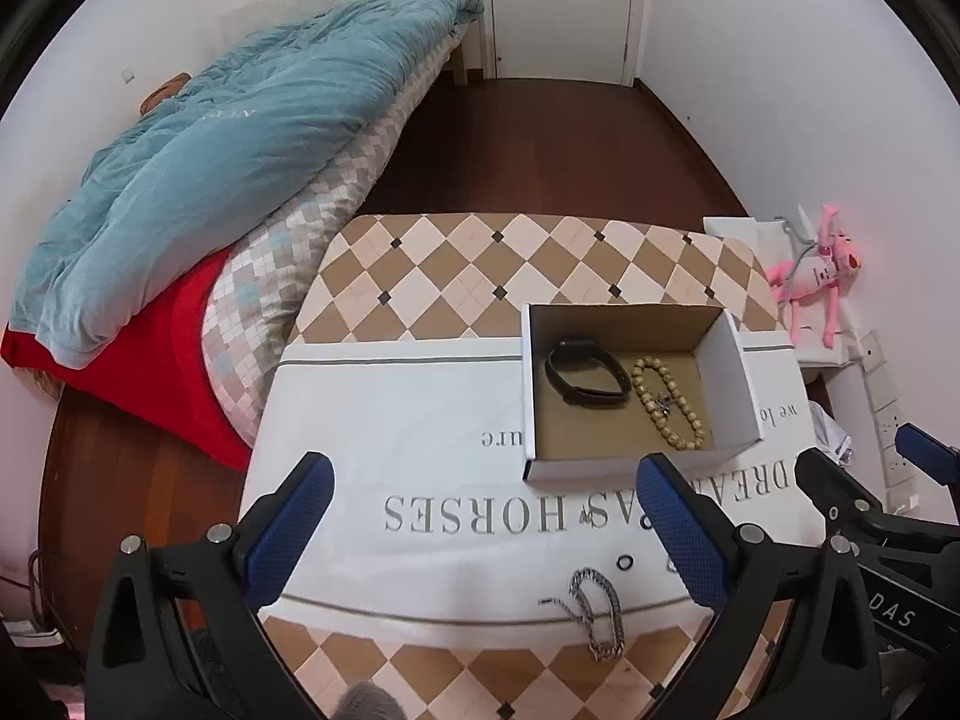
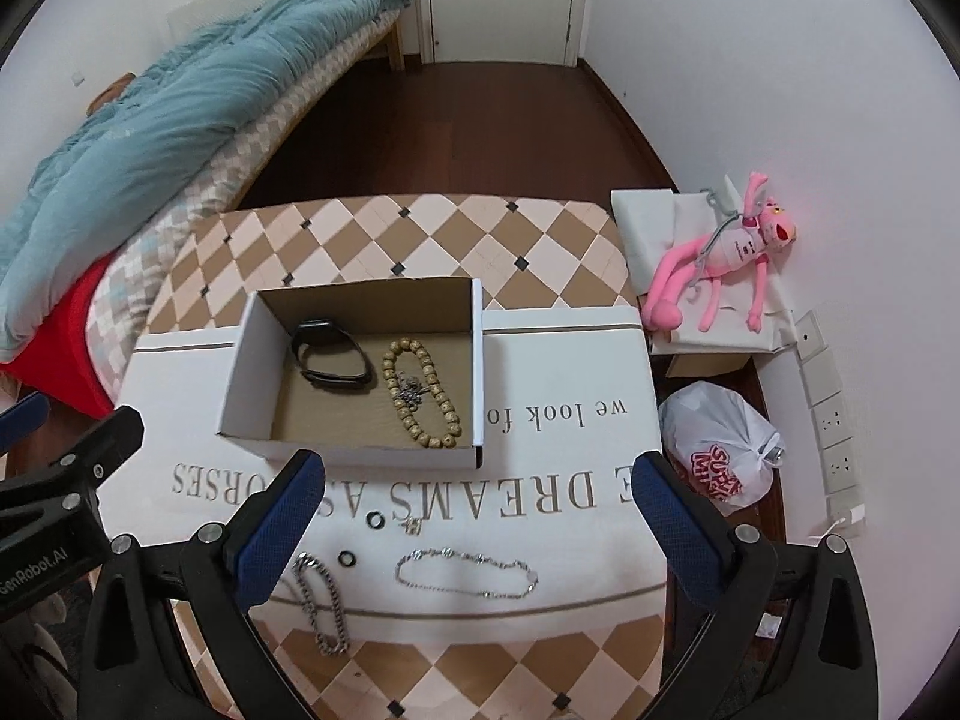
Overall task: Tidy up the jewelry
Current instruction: 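Lift both tools out of the box and back away, then grasp the thick silver chain with the left tool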
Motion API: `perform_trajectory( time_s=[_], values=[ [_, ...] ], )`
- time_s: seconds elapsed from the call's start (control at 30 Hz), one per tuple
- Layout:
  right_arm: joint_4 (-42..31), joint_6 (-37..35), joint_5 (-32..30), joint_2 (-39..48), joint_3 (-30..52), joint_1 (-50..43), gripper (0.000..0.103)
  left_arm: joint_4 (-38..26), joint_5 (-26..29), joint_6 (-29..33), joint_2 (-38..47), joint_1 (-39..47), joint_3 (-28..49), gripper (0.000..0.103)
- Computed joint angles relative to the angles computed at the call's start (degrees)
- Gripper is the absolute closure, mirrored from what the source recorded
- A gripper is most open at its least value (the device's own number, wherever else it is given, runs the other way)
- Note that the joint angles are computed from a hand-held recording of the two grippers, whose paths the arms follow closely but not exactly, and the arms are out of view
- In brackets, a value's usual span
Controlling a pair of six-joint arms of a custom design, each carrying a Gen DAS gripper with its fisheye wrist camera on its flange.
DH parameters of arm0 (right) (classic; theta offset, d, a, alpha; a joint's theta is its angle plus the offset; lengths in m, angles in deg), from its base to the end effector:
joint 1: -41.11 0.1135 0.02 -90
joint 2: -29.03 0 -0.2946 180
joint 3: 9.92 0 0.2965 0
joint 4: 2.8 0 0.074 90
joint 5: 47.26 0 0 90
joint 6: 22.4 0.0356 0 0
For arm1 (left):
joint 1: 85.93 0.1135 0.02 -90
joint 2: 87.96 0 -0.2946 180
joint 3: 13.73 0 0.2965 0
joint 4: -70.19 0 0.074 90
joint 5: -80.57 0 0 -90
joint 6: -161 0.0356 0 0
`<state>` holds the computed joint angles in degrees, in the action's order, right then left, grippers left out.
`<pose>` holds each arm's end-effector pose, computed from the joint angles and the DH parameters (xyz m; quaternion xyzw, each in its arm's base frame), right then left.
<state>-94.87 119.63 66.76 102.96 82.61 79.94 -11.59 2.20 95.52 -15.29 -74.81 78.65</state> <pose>0.2037 0.1453 0.3890 0.1410 0.9581 -0.0443 0.2454 0.2588 0.0436 0.3985 0.1369 0.9560 -0.0201 0.2587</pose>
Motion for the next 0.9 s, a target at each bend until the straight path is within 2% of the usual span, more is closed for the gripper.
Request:
perform_trajectory(
  time_s=[0.3,0.47,0.57,0.8,0.87,0.9],
  values=[
    [-6.3,7.8,4.0,-0.1,5.6,8.4,0.000,-5.4,4.4,3.6,-2.3,5.4,2.7,0.000],
    [-7.1,10.5,4.1,-1.1,5.9,11.0,0.000,-6.6,2.8,3.0,-3.3,6.2,2.4,0.000],
    [-6.3,12.0,2.4,-2.8,3.4,10.9,0.000,-5.7,1.2,2.8,-4.1,6.4,-0.5,0.000],
    [-2.6,16.8,-3.1,-12.0,-12.2,7.5,0.000,-2.4,-1.9,2.6,-7.0,5.1,-14.8,0.001],
    [-1.2,17.5,-5.1,-15.0,-17.2,6.0,0.001,-1.8,-2.8,2.0,-6.9,3.3,-18.6,0.013],
    [-0.6,17.7,-6.0,-16.4,-19.4,5.2,0.008,-1.6,-3.2,1.4,-6.6,2.2,-20.3,0.016]
  ],
)
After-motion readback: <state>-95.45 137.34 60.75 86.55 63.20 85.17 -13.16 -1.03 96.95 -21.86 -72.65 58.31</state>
